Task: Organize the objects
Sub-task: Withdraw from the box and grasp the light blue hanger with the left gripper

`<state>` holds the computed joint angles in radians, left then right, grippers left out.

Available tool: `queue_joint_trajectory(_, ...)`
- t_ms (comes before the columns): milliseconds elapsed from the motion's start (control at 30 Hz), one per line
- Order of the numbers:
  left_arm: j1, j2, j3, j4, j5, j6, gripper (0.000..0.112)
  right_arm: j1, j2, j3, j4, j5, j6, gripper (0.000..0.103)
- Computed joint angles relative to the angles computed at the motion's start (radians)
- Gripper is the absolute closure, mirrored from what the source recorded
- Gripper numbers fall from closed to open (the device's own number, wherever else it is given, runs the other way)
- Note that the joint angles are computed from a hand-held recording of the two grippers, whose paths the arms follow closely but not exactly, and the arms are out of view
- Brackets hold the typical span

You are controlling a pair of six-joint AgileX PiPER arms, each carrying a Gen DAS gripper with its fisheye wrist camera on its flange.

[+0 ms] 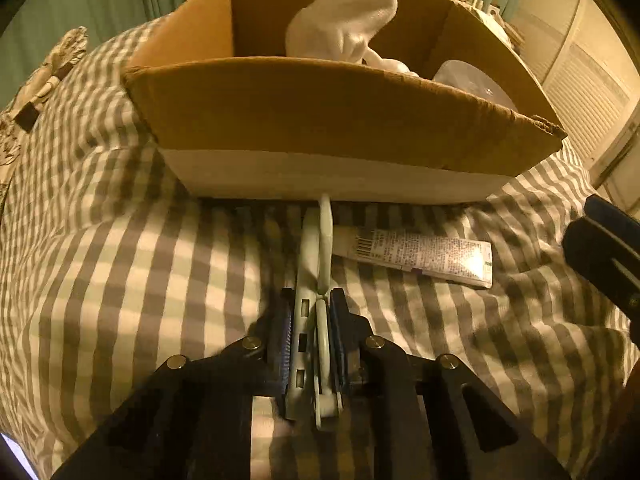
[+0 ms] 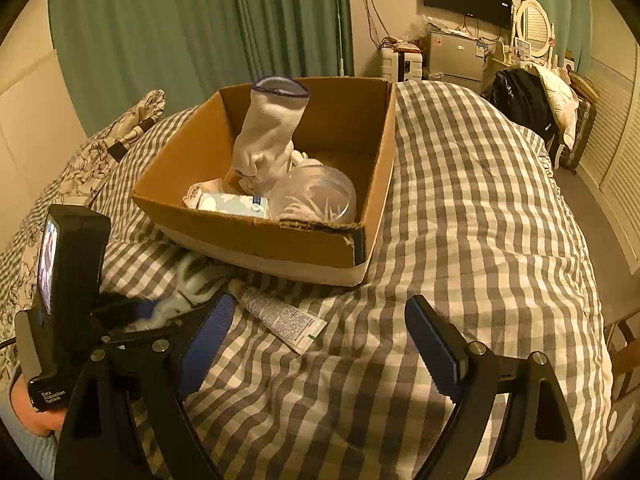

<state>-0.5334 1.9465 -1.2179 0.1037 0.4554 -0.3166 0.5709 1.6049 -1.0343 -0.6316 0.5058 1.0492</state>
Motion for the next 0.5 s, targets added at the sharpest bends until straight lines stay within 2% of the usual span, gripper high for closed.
queue_joint_trajectory(133, -0.033, -0.129, 0.128, 0.177, -0.058, -0.212, 0.095, 0.001, 0.023, -0.014, 0.043, 0.006, -0.054, 0.015)
queue_joint_trajectory(233, -0.022, -0.226, 0.215, 0.23, -0.086, -0.312, 0.095, 0.008, 0.048, -0.037, 0.073, 0.023, -0.1, 0.015)
queue_joint_trajectory(300, -0.012, -0.274, 0.252, 0.301, -0.084, -0.4, 0.095, 0.015, 0.086, -0.077, 0.123, 0.048, -0.167, 0.015)
queue_joint_trajectory(400, 0.012, -0.317, 0.255, 0.356, -0.06, -0.45, 0.095, 0.026, 0.176, -0.167, 0.2, 0.109, -0.253, 0.015)
queue_joint_trajectory(500, 0.038, -0.33, 0.257, 0.429, -0.066, -0.51, 0.095, 0.061, 0.264, -0.253, 0.178, 0.17, -0.239, 0.015)
